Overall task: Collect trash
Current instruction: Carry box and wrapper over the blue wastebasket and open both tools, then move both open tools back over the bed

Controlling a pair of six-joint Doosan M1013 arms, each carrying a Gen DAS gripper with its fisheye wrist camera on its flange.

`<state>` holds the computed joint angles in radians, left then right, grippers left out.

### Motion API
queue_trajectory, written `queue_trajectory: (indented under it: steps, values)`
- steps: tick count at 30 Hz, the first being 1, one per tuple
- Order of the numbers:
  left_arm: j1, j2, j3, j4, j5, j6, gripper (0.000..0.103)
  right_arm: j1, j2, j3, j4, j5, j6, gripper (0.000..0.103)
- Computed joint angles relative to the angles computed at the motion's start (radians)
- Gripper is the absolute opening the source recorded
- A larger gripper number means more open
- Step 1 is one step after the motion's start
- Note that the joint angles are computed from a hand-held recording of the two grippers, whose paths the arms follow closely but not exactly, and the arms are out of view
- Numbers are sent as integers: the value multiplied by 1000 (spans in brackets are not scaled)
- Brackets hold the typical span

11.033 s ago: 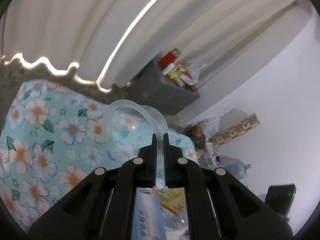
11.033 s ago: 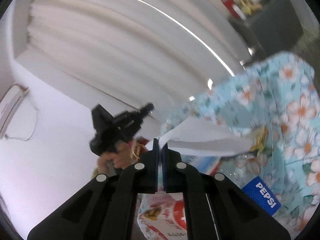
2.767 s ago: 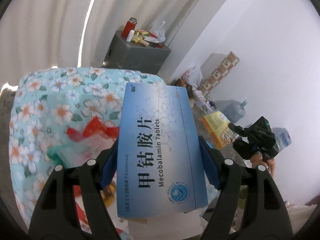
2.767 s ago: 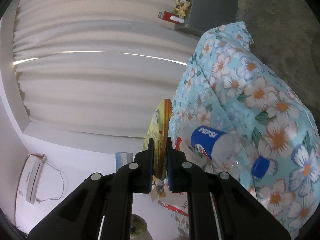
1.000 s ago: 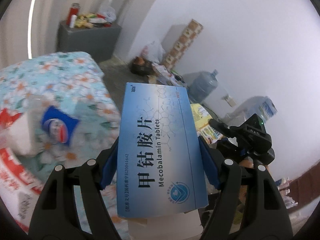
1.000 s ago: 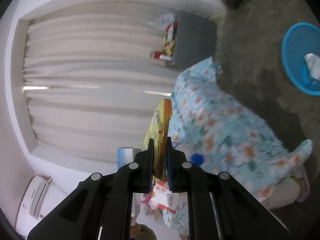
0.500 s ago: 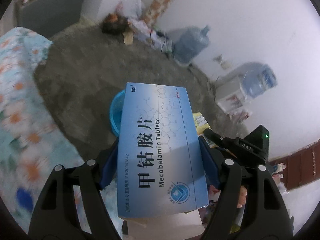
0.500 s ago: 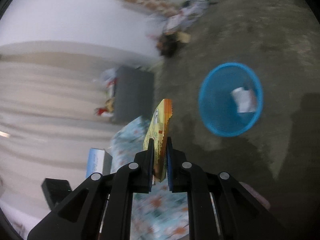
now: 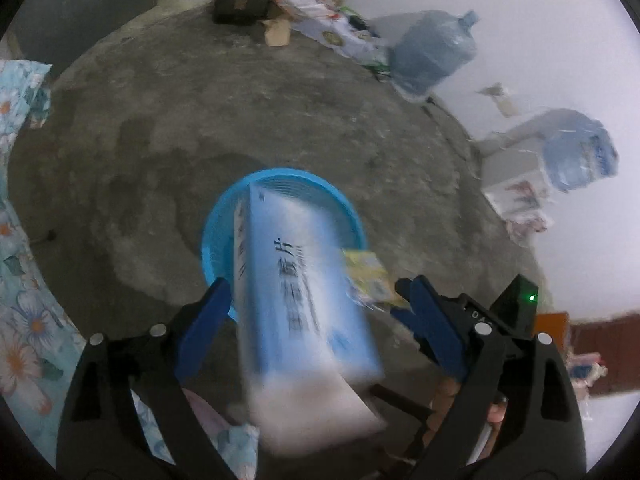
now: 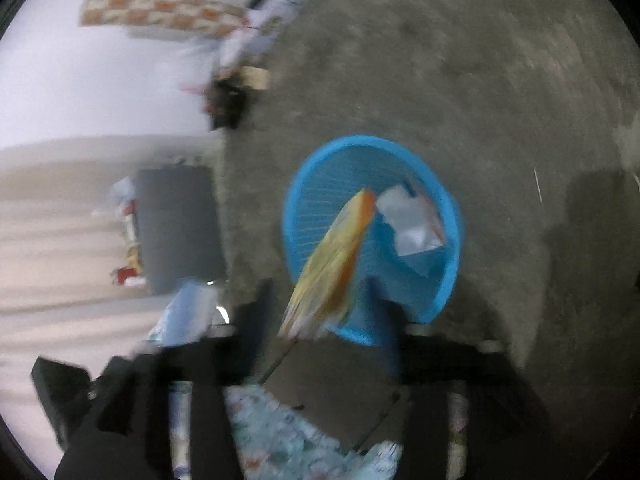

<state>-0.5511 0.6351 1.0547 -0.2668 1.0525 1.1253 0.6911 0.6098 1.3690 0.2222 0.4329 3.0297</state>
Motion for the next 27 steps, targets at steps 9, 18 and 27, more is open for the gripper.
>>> queue_trajectory:
  steps: [9,18,27]
  values:
    - [-5,-57,54,23,-71,-2,86,36,-10,53,-2,-44,13,61]
    - [-21,-235,208,-13,-259,61,86,93,-54,-15,-274,57,104,67]
    - [-40,-445,378,191,-277,-86,86,179,-39,-255,-540,256,-73,80]
